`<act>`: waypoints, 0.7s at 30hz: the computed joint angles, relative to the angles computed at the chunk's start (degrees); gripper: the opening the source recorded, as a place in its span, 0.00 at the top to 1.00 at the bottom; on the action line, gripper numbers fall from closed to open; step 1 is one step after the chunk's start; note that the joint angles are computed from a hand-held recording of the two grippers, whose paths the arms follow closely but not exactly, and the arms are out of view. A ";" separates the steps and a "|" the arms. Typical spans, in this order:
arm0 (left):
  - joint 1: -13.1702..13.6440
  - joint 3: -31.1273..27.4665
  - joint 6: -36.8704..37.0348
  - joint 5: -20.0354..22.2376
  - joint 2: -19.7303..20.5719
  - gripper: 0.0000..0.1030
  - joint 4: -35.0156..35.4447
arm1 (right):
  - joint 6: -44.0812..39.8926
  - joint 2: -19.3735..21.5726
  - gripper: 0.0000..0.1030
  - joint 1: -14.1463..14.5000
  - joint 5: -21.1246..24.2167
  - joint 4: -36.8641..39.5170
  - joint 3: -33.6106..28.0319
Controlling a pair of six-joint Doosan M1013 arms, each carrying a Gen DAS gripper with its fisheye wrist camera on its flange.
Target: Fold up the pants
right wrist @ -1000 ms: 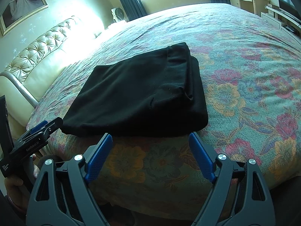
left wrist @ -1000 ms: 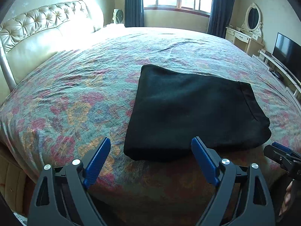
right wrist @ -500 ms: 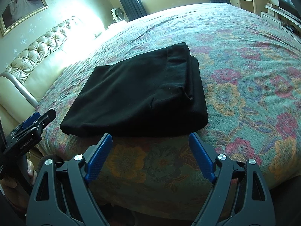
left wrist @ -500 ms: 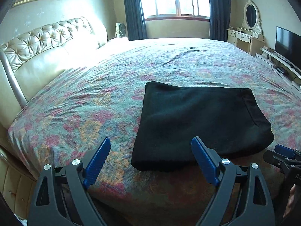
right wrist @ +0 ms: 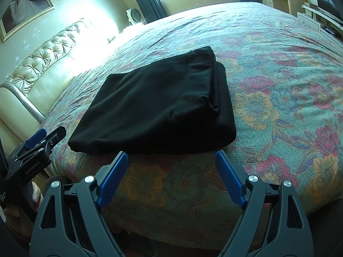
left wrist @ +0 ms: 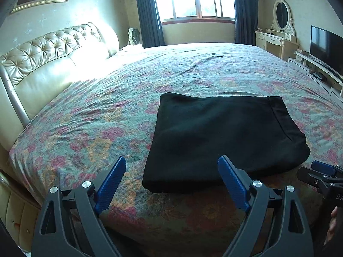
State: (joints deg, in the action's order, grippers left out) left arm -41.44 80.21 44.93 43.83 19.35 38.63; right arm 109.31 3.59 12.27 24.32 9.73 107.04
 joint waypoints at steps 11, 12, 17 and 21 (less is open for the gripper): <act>-0.40 0.72 -3.91 0.58 -0.44 0.16 1.67 | -1.36 0.08 0.19 -0.27 0.25 1.67 0.16; -0.47 0.70 -4.10 1.13 -0.41 0.16 1.85 | -1.70 0.13 0.19 -0.37 0.25 2.11 0.16; 0.43 -0.50 2.18 2.80 0.15 0.16 -4.07 | -1.74 0.18 0.19 -0.46 0.51 2.55 0.26; 0.80 -0.08 3.13 1.06 -0.19 0.16 -5.64 | -1.75 -0.03 0.19 -0.76 0.21 2.65 0.36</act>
State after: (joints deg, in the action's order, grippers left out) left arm -40.64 80.13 48.05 44.89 19.16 32.99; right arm 107.56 3.57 11.52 24.53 12.38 107.40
